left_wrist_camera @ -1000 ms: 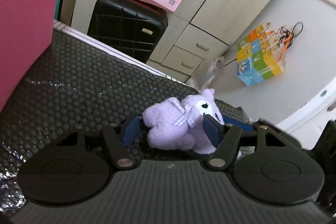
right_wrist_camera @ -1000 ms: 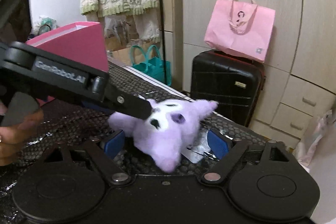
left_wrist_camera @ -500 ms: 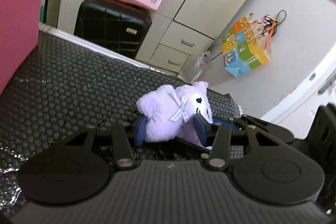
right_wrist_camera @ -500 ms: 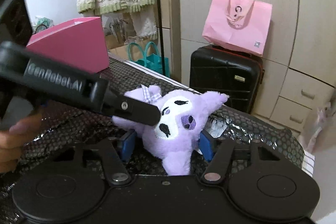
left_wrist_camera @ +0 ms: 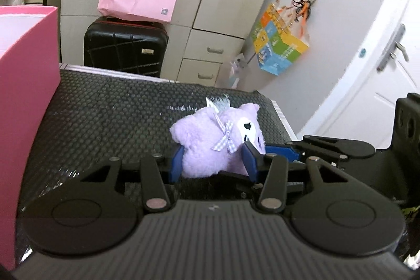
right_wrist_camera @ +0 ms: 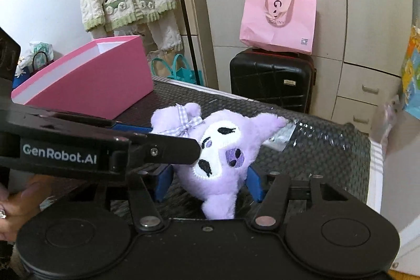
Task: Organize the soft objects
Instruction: 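Lift the lilac plush with both grippers and carry it over the pink box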
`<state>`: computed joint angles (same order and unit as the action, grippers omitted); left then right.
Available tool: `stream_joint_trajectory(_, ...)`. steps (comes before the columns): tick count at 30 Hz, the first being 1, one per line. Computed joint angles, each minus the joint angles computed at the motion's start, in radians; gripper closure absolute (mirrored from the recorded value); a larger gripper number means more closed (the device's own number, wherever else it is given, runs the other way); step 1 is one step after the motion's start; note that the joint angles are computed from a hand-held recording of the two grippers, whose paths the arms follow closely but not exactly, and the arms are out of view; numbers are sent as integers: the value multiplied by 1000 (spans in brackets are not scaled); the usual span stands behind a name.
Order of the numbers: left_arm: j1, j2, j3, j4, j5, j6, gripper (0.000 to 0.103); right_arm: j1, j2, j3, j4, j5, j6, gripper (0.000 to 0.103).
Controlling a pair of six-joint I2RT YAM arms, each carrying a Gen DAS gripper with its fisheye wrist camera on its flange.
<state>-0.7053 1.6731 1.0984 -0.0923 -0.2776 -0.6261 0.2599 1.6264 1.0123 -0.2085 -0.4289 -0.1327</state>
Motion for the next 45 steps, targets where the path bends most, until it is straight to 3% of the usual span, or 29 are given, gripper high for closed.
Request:
stream_joint_trajectory(7,-89,-147,-103,-64,-68,37,57,110,-192,-134,-30,122,181,39)
stream_joint_trajectory(12,-160,-252,-196,-77,-144,62,57,224,-342,-304,82,242,390,39)
stream_joint_trajectory(23,-241,-559,-393,-187,-94,40,57,522,-562,-393,-39,487,600,39)
stream_joint_trajectory(33,-296,-794,-444,-454,-90,-16,57,831,-555,-387,-73,695,814,38)
stream_joint_trajectory(38,-234,-955,-438,-625,23,-45,57,902,-508,-294,-138,694,799,38)
stream_joint_trajectory(45,-244,-1084,-379,-841,20,-91,57,951,-439,-193,-149,640,774,38)
